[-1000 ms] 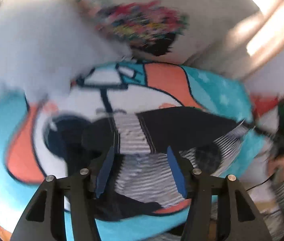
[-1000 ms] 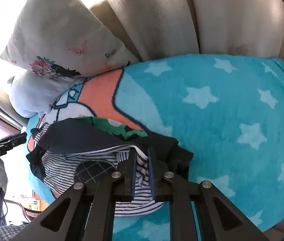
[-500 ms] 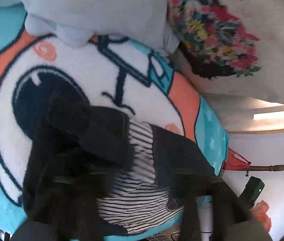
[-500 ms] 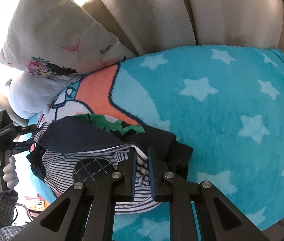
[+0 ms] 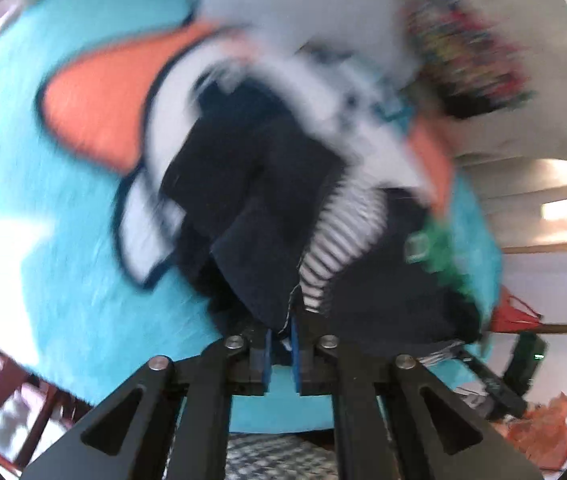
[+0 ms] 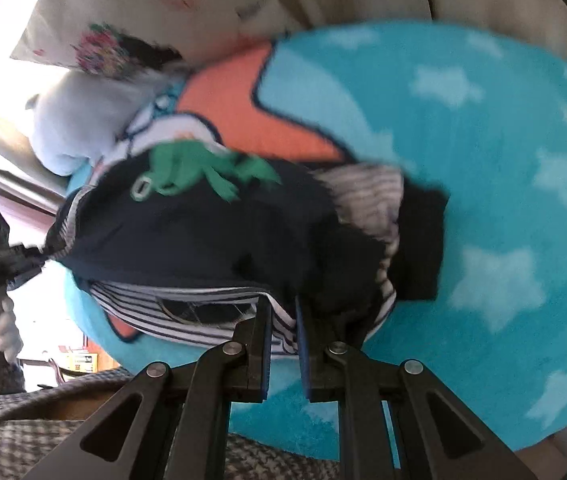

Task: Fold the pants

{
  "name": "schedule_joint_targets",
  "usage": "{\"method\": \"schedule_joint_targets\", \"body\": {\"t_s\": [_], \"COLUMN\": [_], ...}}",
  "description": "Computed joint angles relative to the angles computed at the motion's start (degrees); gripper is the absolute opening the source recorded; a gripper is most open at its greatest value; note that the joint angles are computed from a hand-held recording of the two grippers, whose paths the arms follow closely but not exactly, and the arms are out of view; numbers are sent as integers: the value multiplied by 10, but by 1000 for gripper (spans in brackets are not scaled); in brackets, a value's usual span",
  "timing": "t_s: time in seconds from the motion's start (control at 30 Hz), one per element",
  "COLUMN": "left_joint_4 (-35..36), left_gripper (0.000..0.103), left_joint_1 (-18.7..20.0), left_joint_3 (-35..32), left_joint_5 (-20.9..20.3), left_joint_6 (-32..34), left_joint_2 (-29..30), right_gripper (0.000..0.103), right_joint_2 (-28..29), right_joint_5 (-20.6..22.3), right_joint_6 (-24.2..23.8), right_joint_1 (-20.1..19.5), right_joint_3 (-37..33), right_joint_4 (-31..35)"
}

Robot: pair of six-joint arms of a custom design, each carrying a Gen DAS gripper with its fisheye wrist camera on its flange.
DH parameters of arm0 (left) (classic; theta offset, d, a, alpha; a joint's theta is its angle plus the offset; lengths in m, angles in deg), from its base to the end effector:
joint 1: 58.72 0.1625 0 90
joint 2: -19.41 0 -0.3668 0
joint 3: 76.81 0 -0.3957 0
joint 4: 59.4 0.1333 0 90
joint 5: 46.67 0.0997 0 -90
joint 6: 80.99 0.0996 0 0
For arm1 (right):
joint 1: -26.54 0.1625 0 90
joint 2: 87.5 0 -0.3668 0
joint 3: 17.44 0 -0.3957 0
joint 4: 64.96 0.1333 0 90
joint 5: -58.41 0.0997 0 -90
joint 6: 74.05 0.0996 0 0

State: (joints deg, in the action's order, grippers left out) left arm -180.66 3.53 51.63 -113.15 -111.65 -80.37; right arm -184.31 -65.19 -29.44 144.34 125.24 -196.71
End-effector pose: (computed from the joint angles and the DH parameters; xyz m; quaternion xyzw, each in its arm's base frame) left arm -0.0278 -0.4245 0.2475 -0.0295 0.9783 -0.1188 0.1670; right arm 0.2210 -0.2515 0.1528 -0.1296 -0.9479 0.1428 0.2534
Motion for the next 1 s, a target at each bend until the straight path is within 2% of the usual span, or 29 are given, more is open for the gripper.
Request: {"method": "schedule_joint_targets", "body": {"t_s": [0.07, 0.13, 0.2, 0.23, 0.27, 0.37, 0.43, 0.57, 0.63, 0.67, 0.7, 0.87, 0.97, 1.0], "left_joint_4": [-9, -9, 6, 18, 31, 60, 68, 60, 57, 51, 46, 18, -4, -10], "left_gripper": [11, 15, 31, 42, 44, 44, 44, 44, 44, 44, 44, 46, 46, 46], "left_joint_1": [20, 23, 24, 26, 30, 50, 57, 39, 17, 6, -4, -51, -59, -61], "left_joint_3": [6, 5, 1, -2, -5, -14, -14, -25, -31, -33, -35, -42, -43, -43], "left_joint_5": [-20, -40, -52, -56, -62, -74, -73, -66, -53, -49, -50, -37, -45, -47], "left_joint_6": [6, 23, 51, 63, 74, 82, 73, 57, 58, 61, 66, 107, 131, 135], "left_joint_2": [3, -11, -33, -42, -54, -86, -113, -128, -122, -116, -106, -35, 11, 28], "right_gripper": [15, 23, 42, 48, 55, 56, 57, 58, 58, 45, 11, 10, 10, 13], "right_joint_2": [-16, -42, -70, -77, -84, -84, -70, -30, -7, -4, -4, -6, -11, -18], "right_joint_5": [11, 16, 8, -10, -30, -80, -91, -108, -96, -86, -77, -136, -137, -130], "right_joint_6": [6, 12, 22, 36, 52, 77, 66, 26, 15, 13, 9, 56, 71, 74], "right_joint_1": [-8, -1, 13, 24, 37, 53, 49, 38, 23, 15, 12, 27, 4, -3], "right_joint_3": [8, 5, -3, -12, -18, -29, -34, -32, -35, -37, -41, -75, -78, -74], "right_joint_4": [-7, 3, 29, 52, 73, 105, 97, 45, 41, 47, 55, 131, 174, 176]}}
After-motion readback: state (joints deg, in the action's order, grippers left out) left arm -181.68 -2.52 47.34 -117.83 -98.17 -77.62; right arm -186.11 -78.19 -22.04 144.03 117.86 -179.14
